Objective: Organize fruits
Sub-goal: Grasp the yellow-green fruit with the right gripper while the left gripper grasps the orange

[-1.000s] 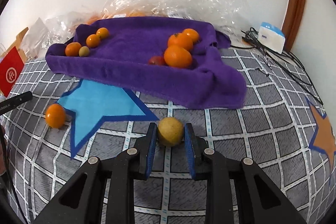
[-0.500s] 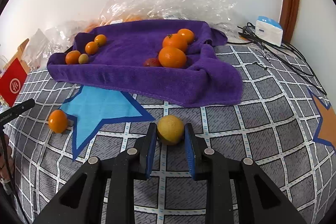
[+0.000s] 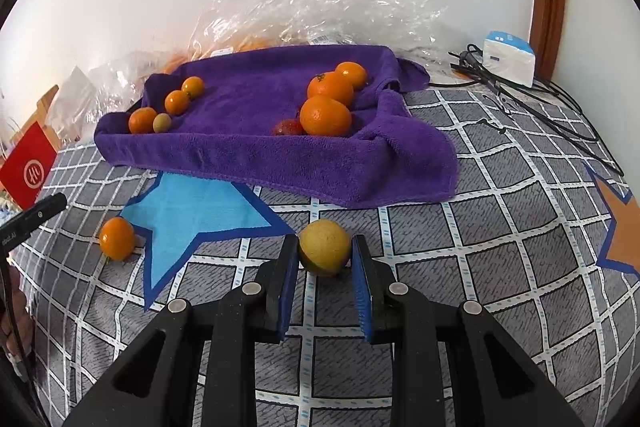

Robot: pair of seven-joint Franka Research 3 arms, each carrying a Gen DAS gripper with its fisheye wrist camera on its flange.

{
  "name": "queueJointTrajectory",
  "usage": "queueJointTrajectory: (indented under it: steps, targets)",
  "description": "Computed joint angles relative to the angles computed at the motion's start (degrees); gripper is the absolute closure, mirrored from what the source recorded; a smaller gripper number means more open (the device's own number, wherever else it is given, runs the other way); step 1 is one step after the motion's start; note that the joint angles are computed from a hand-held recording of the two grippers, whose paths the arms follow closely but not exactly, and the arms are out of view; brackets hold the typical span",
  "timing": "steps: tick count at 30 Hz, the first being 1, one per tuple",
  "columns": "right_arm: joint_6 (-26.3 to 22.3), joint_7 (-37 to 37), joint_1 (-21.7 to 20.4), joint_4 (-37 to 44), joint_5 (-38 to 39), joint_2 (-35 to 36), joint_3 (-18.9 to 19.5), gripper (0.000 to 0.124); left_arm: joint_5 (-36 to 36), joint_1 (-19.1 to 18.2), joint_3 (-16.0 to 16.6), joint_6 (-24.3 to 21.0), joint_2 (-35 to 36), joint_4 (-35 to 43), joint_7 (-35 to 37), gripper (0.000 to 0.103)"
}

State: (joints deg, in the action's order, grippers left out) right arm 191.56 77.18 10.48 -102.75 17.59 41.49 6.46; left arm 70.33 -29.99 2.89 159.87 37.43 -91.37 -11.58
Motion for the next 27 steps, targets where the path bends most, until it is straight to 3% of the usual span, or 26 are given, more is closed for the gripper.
queueJointTrajectory:
  steps: [3, 6, 7, 10, 12, 14, 20, 24, 26, 27]
  targets:
    - [0.26, 0.08, 2.43, -0.65, 0.74, -0.48, -2.68, 0.098, -1.7, 0.76, -1.23, 4.72, 0.71, 1.12, 1.95, 0.043]
    - [-0.24, -0.12, 11.64, -1.75, 4.77, -0.86, -12.59, 0.098, -9.46, 1.17, -4.64, 0.6, 2.63, 4.77, 13.47, 0.043]
    - [0.02, 0.57, 12.68, -2.78, 4.64, -1.29, -13.82, 0.098, -11.26, 1.31, -5.21, 0.88, 3.39, 5.98, 16.0, 0.043]
    - [0.75, -0.2, 8.59, -5.42, 3.77, -3.17, -9.77, 0.098, -17.73, 3.33, -8.32, 4.0, 6.43, 9.62, 23.81, 0.043]
    - [1.73, -0.23, 11.03, -7.33, 5.22, -4.2, -12.44, 0.098, -21.11, 3.74, -9.56, 3.73, 8.15, 11.76, 27.91, 0.043]
    - [3.15, -0.46, 10.49, -9.1, 5.84, -5.4, -12.06, 0.098, -24.9, 4.02, -11.49, 0.76, 10.85, 15.61, 33.78, 0.043]
    - [5.21, 2.37, 1.56, -12.42, 4.97, -7.91, -3.86, 0.098, -30.56, 1.21, -9.78, -4.39, 14.49, 20.84, 40.56, 0.045]
    - [4.38, 4.43, 2.57, -11.14, 6.53, -7.08, -5.05, 0.098, -32.91, -0.71, -7.69, -3.74, 15.29, 21.65, 42.98, 0.051]
    - [3.61, 5.12, 2.38, -9.94, 6.4, -6.37, -4.94, 0.098, -33.44, -2.37, -5.63, -4.2, 15.7, 22.42, 43.03, 0.057]
    - [3.04, 5.36, 3.13, -9.24, 6.68, -5.97, -5.71, 0.098, -33.82, -2.86, -5.01, -4.71, 16.0, 23.03, 43.19, 0.065]
